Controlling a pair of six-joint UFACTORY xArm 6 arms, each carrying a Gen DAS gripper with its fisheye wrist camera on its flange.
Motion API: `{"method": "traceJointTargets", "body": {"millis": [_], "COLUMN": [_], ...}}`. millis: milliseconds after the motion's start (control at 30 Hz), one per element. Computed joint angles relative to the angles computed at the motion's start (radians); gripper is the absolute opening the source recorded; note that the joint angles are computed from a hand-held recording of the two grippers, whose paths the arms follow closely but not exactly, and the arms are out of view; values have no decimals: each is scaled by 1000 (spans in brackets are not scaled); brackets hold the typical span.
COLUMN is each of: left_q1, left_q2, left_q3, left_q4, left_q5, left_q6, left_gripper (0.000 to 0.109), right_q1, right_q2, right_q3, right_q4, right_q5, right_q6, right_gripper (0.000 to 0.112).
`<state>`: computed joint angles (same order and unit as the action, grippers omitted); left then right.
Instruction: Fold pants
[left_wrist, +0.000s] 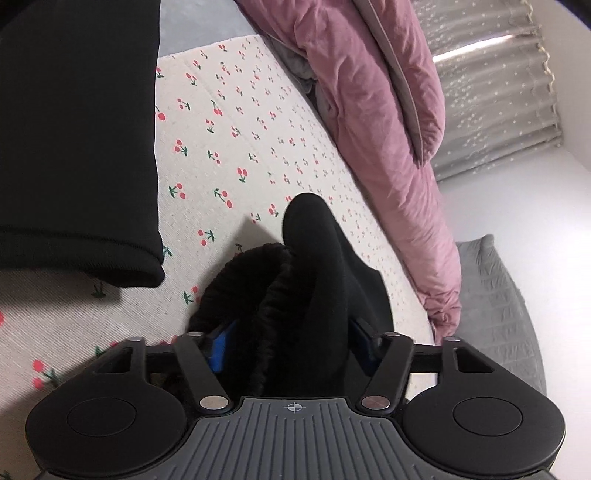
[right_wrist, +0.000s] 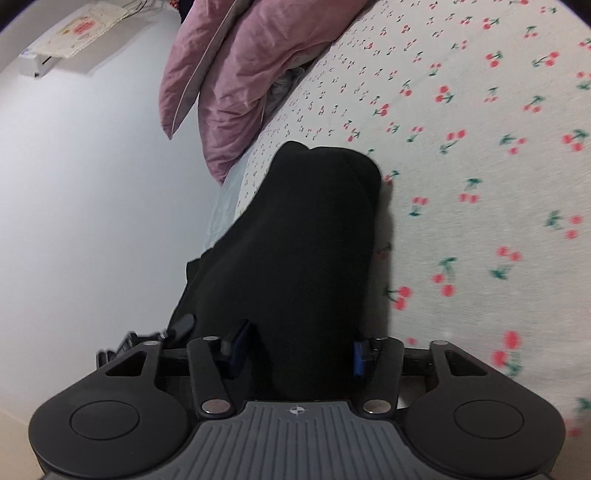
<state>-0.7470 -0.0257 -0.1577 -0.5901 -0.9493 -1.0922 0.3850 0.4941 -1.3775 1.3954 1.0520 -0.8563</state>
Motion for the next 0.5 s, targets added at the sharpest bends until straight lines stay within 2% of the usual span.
{"method": "traceJointTargets", "body": {"millis": [33, 67, 133, 300, 500], "left_q1": [-17, -42, -104, -168, -123], "left_q2": [21, 41, 41, 81, 235], "left_q3": [-7, -18, -45, -175, -440], "left_q4": [-20, -56, -157, -256, -189], "left_q5": [-27, -52, -41, 12, 109], "left_q6": [-16, -24, 29, 132, 209], "left_gripper": [47, 44, 39, 34, 33], "right_q1": [7, 5, -12, -84, -226], "right_q2": [-2, -3, -5, -42, -23], "right_q3": [1, 1, 0, 24, -18], "right_q4": [1, 10, 33, 25, -26], "right_q5": [-14, -14, 15, 59, 113], "right_q6": [21, 36, 51, 8, 28], "right_gripper": [36, 31, 25, 25, 25]}}
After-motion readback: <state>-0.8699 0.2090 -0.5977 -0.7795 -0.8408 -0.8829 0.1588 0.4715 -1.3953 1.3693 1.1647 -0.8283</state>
